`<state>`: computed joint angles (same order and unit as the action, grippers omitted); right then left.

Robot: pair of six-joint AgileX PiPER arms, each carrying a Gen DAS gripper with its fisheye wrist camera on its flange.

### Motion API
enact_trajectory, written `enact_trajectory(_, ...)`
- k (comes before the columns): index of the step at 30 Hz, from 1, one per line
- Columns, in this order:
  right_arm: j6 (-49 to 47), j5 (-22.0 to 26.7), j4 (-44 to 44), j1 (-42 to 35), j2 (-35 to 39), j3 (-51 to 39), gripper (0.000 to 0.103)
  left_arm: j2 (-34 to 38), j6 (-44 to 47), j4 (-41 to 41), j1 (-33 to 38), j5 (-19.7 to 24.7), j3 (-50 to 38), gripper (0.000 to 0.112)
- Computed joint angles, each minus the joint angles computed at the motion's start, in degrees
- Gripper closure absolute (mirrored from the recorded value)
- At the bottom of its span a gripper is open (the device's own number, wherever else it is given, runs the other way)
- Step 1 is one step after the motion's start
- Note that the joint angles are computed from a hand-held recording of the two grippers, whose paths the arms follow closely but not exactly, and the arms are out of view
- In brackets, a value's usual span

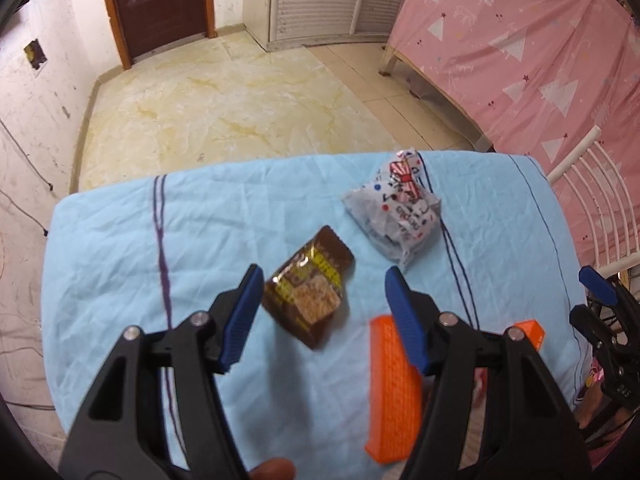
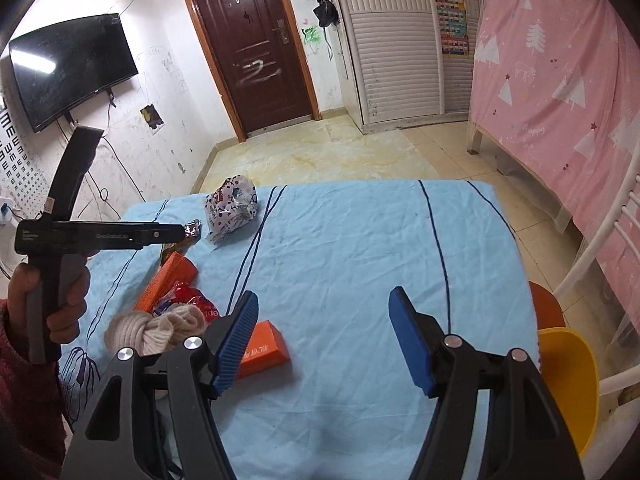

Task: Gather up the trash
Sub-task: 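Move both tools back over the candy wrapper and white bag, then grasp the brown candy wrapper with the left tool while the right tool grasps the white printed bag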

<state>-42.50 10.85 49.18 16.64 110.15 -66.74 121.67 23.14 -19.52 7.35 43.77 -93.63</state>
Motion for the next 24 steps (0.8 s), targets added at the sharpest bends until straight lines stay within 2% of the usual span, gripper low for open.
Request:
enact_trajectory(5,6.4,0.4,-6.4,0.7,0.8,-1.7,0.041,3.6,0.0,-0.2,0.5,1.8,-3.9,0.052)
enact_trajectory(10,19.2,2.0,-19.7,2.3,2.4,-6.3,0.041,3.5,0.2,-0.2,0.7,0.5,-3.2,0.052)
enact_trajectory(13,22.7,3.0,-23.5,3.3,3.6,-9.3,0.041,2.0,-0.2,1.6,0.3,-1.4,-0.6,0.065)
enact_trajectory(15,26.9,4.7,-28.1,4.3,5.3,-12.8,0.041,1.6,1.0,0.5,0.7,-0.8,0.0,0.070)
enact_trajectory(19,32.9,9.5,-34.9,6.6,10.4,-21.8,0.040,-0.4,0.9,1.8,1.4,-2.0,3.0,0.074)
enact_trajectory(24,37.7,17.8,-41.1,9.7,19.2,-36.7,0.040,-3.3,3.8,-0.7,4.5,-3.1,6.3,0.074)
